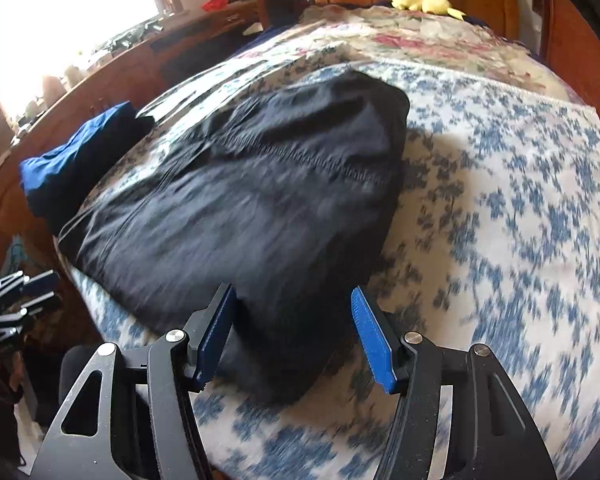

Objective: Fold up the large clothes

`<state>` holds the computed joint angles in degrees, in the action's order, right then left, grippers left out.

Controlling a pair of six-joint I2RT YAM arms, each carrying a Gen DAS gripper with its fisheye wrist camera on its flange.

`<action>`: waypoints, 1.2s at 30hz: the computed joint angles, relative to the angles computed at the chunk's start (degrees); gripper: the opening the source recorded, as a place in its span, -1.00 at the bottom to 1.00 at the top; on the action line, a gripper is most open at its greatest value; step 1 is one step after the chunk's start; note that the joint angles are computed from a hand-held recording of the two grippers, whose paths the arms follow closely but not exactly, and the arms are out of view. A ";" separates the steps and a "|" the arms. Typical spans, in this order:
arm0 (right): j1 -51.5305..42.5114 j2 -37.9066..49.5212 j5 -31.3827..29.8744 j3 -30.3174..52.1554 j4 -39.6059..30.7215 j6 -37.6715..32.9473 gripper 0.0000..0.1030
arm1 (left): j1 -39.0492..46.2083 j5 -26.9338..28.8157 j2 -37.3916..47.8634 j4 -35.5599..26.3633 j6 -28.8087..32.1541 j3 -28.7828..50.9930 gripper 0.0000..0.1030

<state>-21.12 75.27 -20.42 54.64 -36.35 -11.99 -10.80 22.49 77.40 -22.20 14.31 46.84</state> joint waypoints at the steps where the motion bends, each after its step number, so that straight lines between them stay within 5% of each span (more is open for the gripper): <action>1: -0.26 3.14 -0.08 2.10 0.91 -0.56 0.19 | -0.59 -0.33 1.74 0.86 -0.60 0.79 -0.29; 12: -2.30 33.05 0.12 26.17 5.87 -1.35 0.22 | -3.31 -1.73 12.60 5.43 -4.03 6.16 -0.29; 18: -4.07 46.18 -6.43 41.62 0.61 1.20 0.62 | -3.77 -1.52 15.08 5.50 -4.55 7.34 -0.29; 21: -4.26 52.67 -11.38 49.25 -6.03 2.18 0.62 | -3.45 -0.80 15.59 5.61 -4.74 7.31 -0.29; 23: -3.50 52.63 -11.58 48.26 -5.27 1.91 0.57 | -3.34 -0.59 15.55 5.73 -4.61 7.21 -0.29; 29: -3.62 45.83 -11.48 39.10 0.65 0.34 -0.27 | -2.95 -0.10 15.12 6.26 -4.52 6.83 -0.29; 36: -7.37 35.32 -9.56 28.50 2.02 -2.69 -0.34 | -1.38 1.49 16.01 6.48 -4.32 7.43 -0.29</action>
<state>-28.49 110.59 -29.98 83.14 -34.33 -14.68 -12.18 23.98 93.40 -15.72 9.98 54.27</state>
